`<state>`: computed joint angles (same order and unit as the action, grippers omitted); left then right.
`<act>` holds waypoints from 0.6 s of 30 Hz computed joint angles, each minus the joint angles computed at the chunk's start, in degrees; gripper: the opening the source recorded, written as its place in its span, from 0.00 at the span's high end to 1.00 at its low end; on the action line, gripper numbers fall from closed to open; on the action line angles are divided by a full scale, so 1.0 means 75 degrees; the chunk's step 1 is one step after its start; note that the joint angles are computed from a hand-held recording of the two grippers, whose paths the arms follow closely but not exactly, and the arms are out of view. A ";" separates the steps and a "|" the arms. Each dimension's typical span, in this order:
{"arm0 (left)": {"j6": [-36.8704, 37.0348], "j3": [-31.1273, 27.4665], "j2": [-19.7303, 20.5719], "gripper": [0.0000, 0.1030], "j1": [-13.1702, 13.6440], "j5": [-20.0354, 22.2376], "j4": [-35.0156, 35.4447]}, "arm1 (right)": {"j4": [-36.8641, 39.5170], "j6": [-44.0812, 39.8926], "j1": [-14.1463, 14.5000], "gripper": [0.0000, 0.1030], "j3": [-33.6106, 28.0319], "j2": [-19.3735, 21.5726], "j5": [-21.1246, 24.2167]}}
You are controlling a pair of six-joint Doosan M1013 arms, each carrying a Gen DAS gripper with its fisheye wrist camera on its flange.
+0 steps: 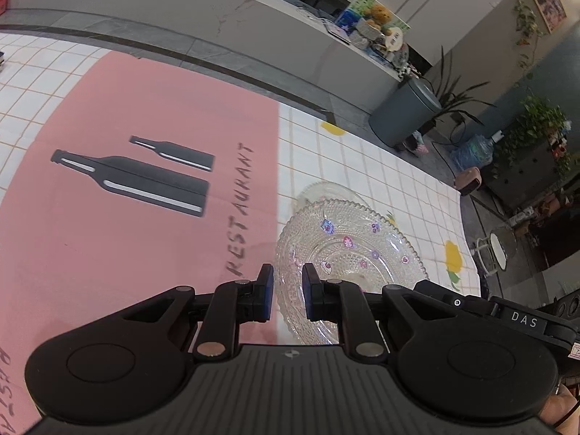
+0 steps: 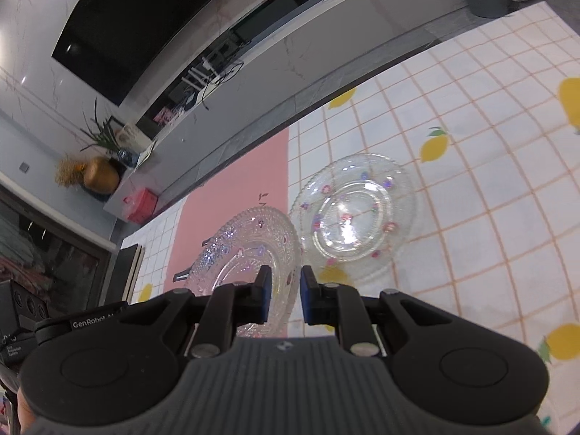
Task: Organize plates and bowls
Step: 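Lift the embossed glass plate with both grippers and carry it over the 'Fruity' plate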
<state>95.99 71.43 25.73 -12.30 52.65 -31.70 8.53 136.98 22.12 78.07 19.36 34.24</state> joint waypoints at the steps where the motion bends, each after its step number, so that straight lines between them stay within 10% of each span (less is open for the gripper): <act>1: 0.0042 0.0028 -0.0027 0.83 -0.0024 0.0001 -0.0007 | -0.0108 0.0130 0.0008 0.85 0.0062 -0.0063 -0.0016; 18: 0.0900 0.0625 -0.0505 0.83 -0.0569 0.0006 -0.0415 | -0.1649 0.2258 0.0141 0.87 0.1436 -0.1300 -0.0004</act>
<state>102.73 76.12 21.95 -16.56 52.69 -34.81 -3.84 153.91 23.17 88.84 9.61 34.21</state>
